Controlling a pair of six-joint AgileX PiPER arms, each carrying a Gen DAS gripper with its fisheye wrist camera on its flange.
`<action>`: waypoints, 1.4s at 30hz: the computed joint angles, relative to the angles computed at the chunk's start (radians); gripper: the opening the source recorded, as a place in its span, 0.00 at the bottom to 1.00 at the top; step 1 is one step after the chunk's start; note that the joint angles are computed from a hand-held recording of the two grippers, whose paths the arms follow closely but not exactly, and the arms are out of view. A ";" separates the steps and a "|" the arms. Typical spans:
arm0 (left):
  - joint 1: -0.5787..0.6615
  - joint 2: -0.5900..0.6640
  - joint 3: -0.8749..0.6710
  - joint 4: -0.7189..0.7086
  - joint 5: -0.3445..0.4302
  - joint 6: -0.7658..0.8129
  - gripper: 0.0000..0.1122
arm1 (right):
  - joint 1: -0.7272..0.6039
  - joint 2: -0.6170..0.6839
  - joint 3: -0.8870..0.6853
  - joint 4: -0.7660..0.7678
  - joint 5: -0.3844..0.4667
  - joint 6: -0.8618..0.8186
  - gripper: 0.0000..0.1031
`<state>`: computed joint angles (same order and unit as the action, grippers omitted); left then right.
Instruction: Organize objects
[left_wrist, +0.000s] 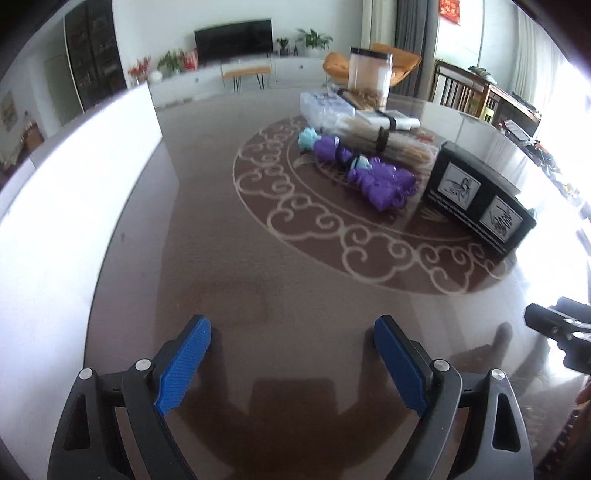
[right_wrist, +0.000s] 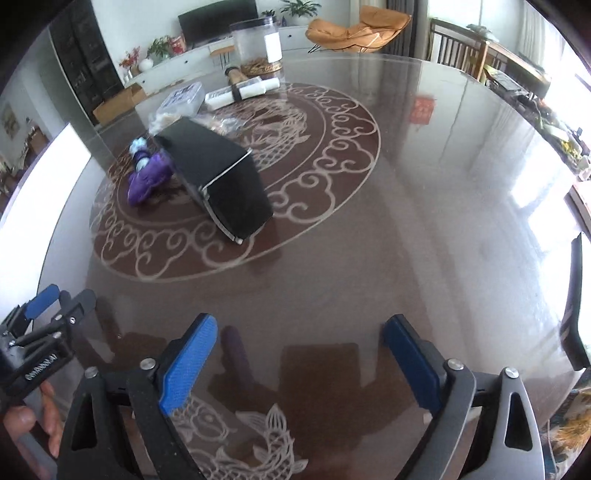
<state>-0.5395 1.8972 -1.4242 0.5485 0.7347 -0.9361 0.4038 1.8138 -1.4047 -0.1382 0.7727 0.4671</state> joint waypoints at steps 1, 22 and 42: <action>0.003 0.001 0.000 -0.003 -0.009 0.001 0.81 | -0.003 0.002 0.002 -0.008 -0.012 0.008 0.94; 0.020 0.017 -0.017 -0.033 -0.015 0.033 0.92 | -0.105 -0.084 0.160 -0.010 -0.231 0.233 0.95; 0.020 0.018 -0.019 -0.032 -0.014 0.032 0.92 | -0.096 -0.077 0.151 -0.018 -0.226 0.237 0.96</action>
